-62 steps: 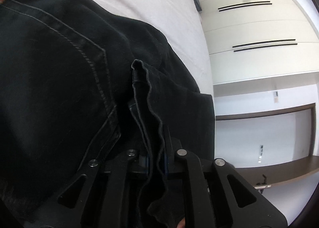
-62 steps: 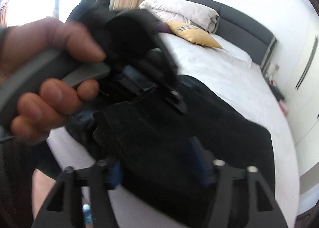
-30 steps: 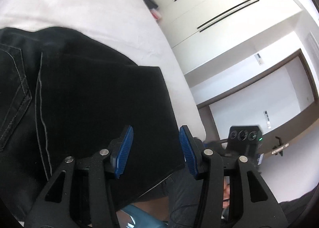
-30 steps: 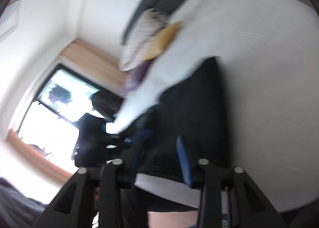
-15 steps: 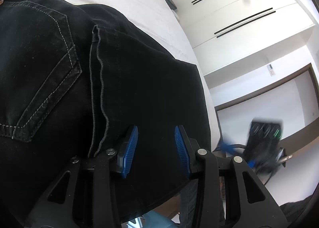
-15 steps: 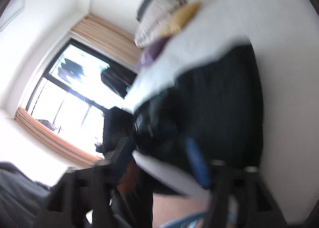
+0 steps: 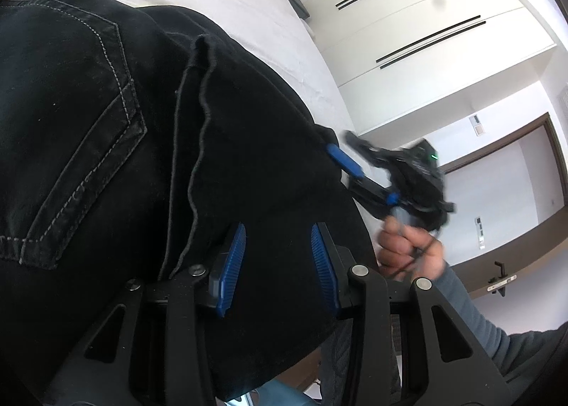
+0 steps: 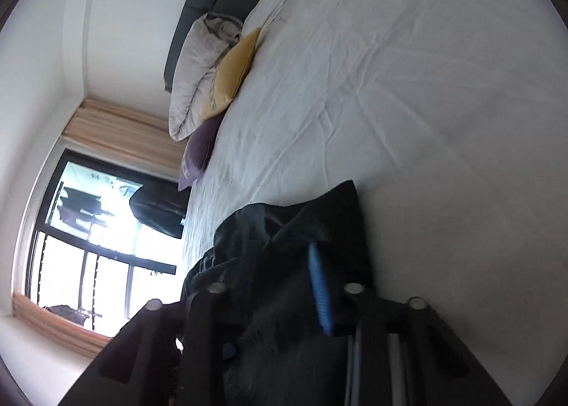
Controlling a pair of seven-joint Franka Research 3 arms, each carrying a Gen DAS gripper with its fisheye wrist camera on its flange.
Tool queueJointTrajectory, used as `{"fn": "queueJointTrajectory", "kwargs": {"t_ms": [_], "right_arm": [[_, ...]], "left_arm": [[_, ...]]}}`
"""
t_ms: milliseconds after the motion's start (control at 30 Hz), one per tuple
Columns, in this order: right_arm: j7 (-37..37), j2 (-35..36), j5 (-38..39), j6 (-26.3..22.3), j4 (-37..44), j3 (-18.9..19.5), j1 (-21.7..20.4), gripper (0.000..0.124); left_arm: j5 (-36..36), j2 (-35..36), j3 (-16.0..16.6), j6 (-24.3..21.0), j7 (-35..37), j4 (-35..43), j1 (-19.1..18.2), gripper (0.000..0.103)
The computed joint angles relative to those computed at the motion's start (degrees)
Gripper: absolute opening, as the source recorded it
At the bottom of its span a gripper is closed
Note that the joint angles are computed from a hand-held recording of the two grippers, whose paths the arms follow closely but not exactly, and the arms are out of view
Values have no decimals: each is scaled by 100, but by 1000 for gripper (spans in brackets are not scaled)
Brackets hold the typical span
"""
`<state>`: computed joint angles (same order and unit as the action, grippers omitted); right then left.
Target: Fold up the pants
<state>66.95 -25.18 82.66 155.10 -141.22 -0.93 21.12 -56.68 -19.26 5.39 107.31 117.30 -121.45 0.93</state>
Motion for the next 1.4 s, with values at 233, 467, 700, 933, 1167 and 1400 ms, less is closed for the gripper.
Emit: {"fn": "queueJointTrajectory", "kwargs": {"t_ms": [233, 467, 700, 933, 1167, 1400], "right_arm": [[-1014, -974, 1156, -729, -569, 308, 582, 86], [395, -1792, -104, -32, -1275, 500, 540, 66], [-867, -1798, 912, 527, -613, 398, 1108, 82], [-833, -675, 1130, 346, 256, 741, 1141, 82], [-603, -510, 792, 341, 399, 822, 1213, 82], [-406, -284, 556, 408, 614, 812, 1316, 82]], "left_arm": [[-36, -119, 38, 45, 73, -143, 2, 37], [284, -649, 131, 290, -129, -252, 98, 42], [508, -1692, 932, 1110, -644, -794, 565, 72], [442, -1851, 1963, 1549, -1271, -1189, 964, 86], [135, -1657, 1967, 1713, -1224, -1404, 1141, 86], [49, -1573, 2062, 1427, -1139, -1505, 1267, 86]]}}
